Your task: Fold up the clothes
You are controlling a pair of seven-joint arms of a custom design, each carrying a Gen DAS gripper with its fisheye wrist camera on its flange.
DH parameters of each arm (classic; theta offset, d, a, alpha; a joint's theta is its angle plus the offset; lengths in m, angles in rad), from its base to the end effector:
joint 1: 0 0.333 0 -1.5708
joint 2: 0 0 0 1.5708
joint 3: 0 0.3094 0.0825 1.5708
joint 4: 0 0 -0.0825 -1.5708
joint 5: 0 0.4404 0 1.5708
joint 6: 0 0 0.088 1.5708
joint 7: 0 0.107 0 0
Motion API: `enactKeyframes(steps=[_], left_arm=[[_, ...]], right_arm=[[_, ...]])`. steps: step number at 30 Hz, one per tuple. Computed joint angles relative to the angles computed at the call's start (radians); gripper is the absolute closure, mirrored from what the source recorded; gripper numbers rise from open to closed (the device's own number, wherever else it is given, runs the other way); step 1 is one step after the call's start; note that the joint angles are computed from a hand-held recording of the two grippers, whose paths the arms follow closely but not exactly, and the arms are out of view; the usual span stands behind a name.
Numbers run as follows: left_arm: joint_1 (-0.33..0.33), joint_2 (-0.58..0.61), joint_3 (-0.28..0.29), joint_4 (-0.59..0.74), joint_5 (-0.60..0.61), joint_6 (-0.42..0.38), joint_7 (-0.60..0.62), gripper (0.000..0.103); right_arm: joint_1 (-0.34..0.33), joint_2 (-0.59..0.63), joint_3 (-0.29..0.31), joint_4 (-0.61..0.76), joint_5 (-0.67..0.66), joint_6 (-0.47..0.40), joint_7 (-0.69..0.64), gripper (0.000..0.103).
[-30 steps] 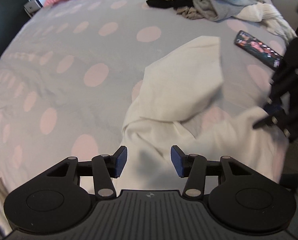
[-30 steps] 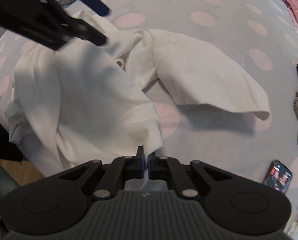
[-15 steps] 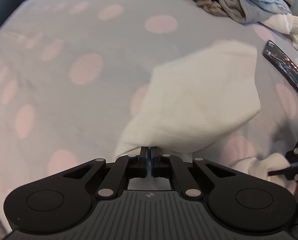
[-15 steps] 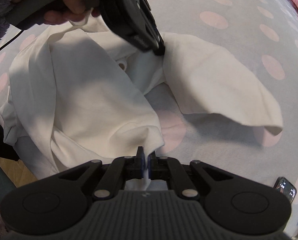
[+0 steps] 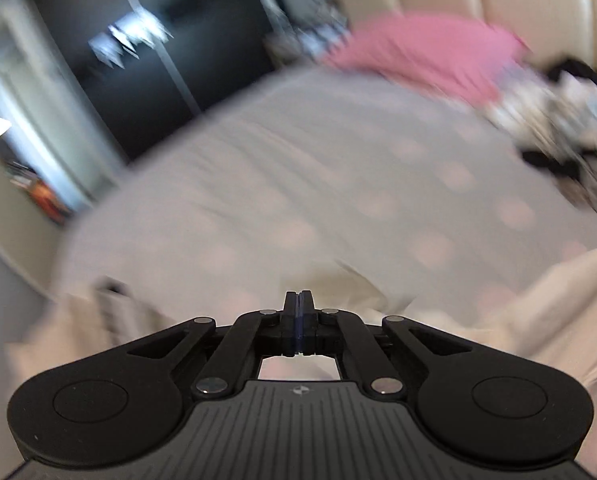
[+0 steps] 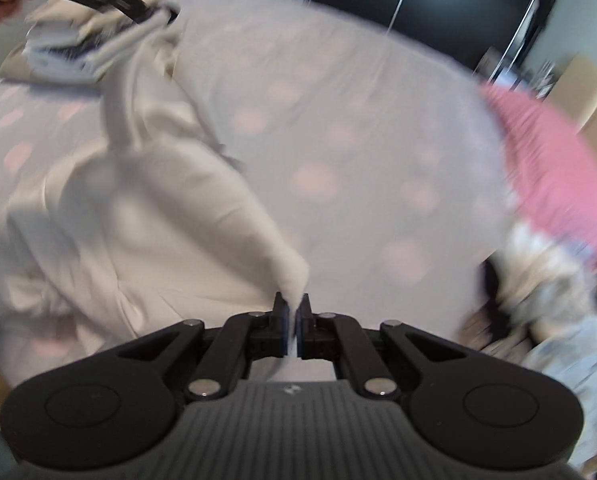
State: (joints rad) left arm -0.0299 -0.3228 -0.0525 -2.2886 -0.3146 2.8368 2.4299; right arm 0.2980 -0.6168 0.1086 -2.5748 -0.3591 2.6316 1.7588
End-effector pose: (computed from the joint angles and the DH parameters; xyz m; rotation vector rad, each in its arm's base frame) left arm 0.5552 -0.0320 0.5553 -0.9991 2.1194 -0.6523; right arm 0.4211 0.1929 0.5108 -2.2232 1.3564 -0.8253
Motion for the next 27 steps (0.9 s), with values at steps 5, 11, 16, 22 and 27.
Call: enactKeyframes(steps=[5, 11, 16, 22, 27], left_arm=[[0.003, -0.111, 0.051, 0.022, -0.055, -0.054, 0.011, 0.103], [-0.021, -0.164, 0.077, -0.016, -0.071, -0.128, 0.084, 0.103], [-0.012, -0.130, 0.036, -0.053, -0.023, -0.162, 0.128, 0.098], [-0.019, -0.023, -0.022, -0.062, 0.035, -0.144, 0.155, 0.080], [-0.058, 0.104, -0.028, -0.017, 0.000, -0.136, 0.213, 0.052]], right_arm=[[-0.089, -0.030, 0.052, 0.095, -0.127, 0.043, 0.028, 0.099], [-0.171, -0.065, 0.114, 0.155, -0.259, 0.037, 0.078, 0.099], [-0.097, -0.051, 0.030, 0.125, -0.170, -0.082, -0.001, 0.099], [-0.098, -0.004, -0.010, 0.021, -0.106, -0.104, 0.013, 0.099], [-0.127, 0.088, -0.023, 0.003, -0.084, -0.056, 0.082, 0.099]])
